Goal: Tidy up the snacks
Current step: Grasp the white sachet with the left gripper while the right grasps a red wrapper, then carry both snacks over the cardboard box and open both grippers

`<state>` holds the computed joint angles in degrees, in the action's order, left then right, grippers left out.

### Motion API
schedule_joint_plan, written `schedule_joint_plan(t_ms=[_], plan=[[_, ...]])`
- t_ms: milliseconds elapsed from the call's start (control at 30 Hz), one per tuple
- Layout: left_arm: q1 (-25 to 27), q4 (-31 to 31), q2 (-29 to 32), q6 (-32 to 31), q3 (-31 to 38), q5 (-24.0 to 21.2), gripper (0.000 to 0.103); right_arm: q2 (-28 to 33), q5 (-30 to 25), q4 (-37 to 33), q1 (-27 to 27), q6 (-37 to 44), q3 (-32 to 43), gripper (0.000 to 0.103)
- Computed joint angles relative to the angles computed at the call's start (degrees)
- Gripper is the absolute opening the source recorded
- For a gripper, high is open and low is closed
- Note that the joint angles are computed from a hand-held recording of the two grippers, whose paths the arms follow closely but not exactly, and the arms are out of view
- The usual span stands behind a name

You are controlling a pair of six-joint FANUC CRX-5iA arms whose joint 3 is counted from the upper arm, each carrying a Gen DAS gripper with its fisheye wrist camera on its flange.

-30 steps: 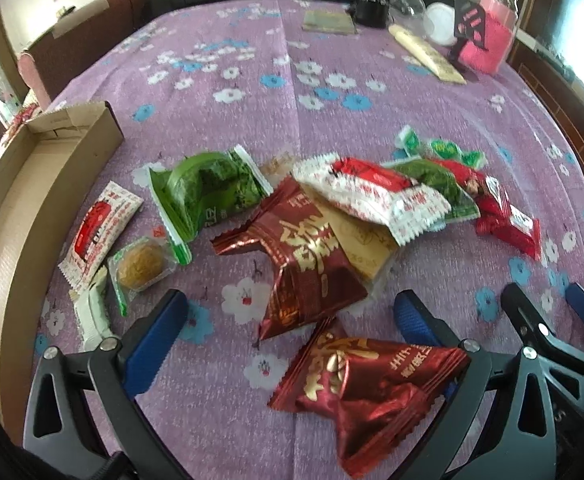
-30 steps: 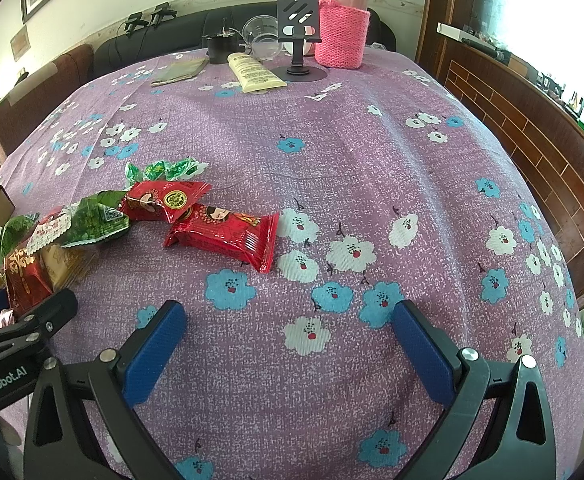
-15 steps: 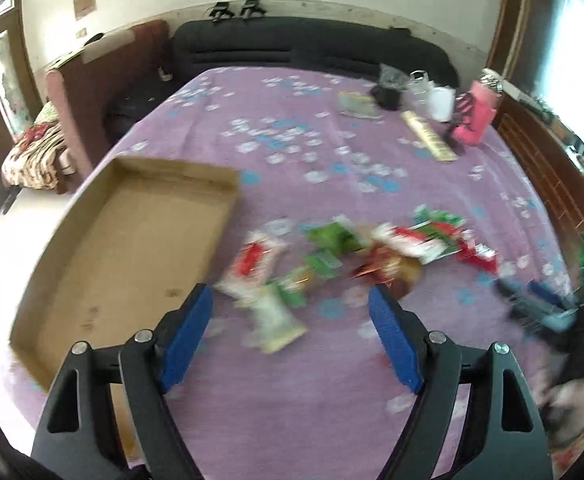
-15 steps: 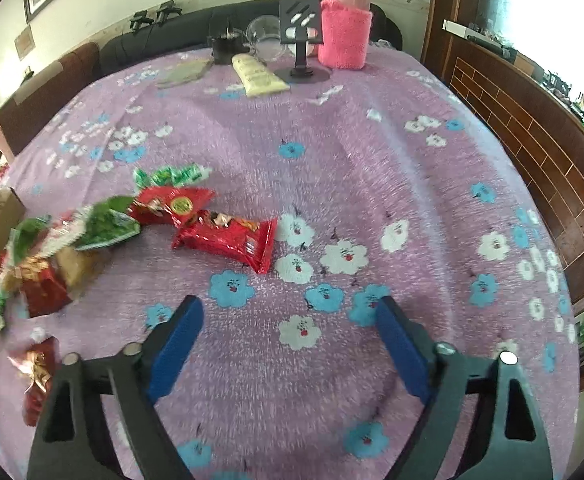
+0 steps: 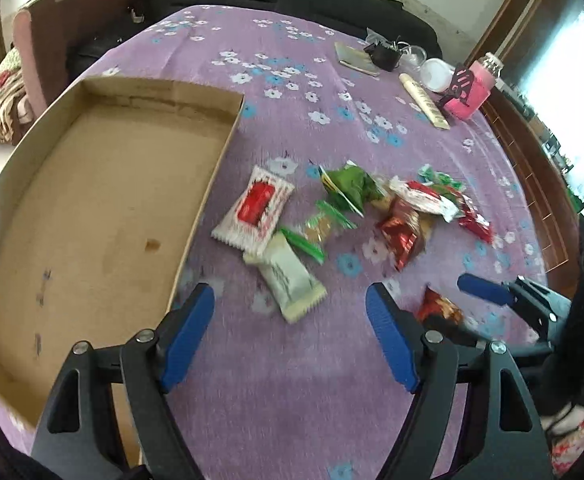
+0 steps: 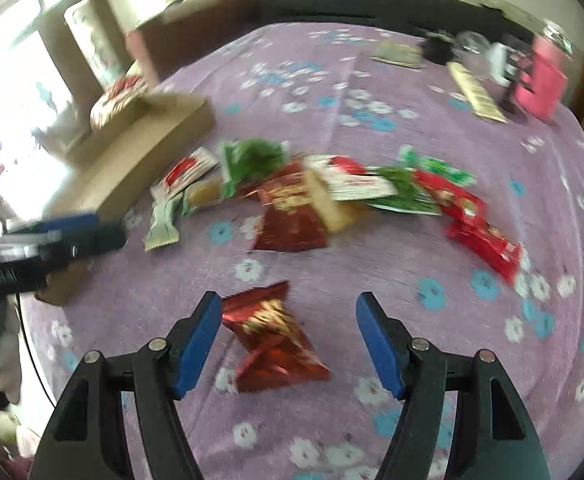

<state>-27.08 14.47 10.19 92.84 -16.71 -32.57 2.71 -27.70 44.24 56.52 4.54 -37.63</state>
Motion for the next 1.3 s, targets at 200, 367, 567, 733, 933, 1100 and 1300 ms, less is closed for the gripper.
schedule_joint_plan(t_ms=[200, 367, 567, 733, 933, 1100, 1300], plan=[[-1.0, -6.7, 7.1, 3.0, 8.8, -5.9, 0.058, 3.0, -2.3, -6.3, 0.9, 5.7, 3.8, 0.048], [-2.0, -11.2, 8.3, 3.4, 10.9, -7.2, 0.033, 3.1, -3.2, -7.1, 1.7, 6.3, 4.0, 0.037], [-1.3, -6.8, 5.5, -0.7, 7.2, -5.1, 0.031, 1.7, -1.8, -8.9, 1.1, 6.0, 3.1, 0.021], [0.5, -1.8, 1.2, -2.6, 2.8, -2.9, 0.031, -1.1, -1.5, -8.9, 2.0, 4.1, 1.3, 0.017], [4.4, -2.3, -6.5, -0.9, -2.4, -2.3, 0.031, -4.0, 2.2, -10.4, 2.3, 2.8, 1.3, 0.017], [9.4, -1.6, -11.1, -1.8, -6.5, -2.3, 0.031, -1.7, 6.0, -11.0, 2.7, 6.4, 6.9, 0.017], [16.1, 1.3, -14.3, -5.6, -10.7, -1.8, 0.031, 6.4, 7.3, -20.4, 3.7, 18.2, 19.4, 0.017]])
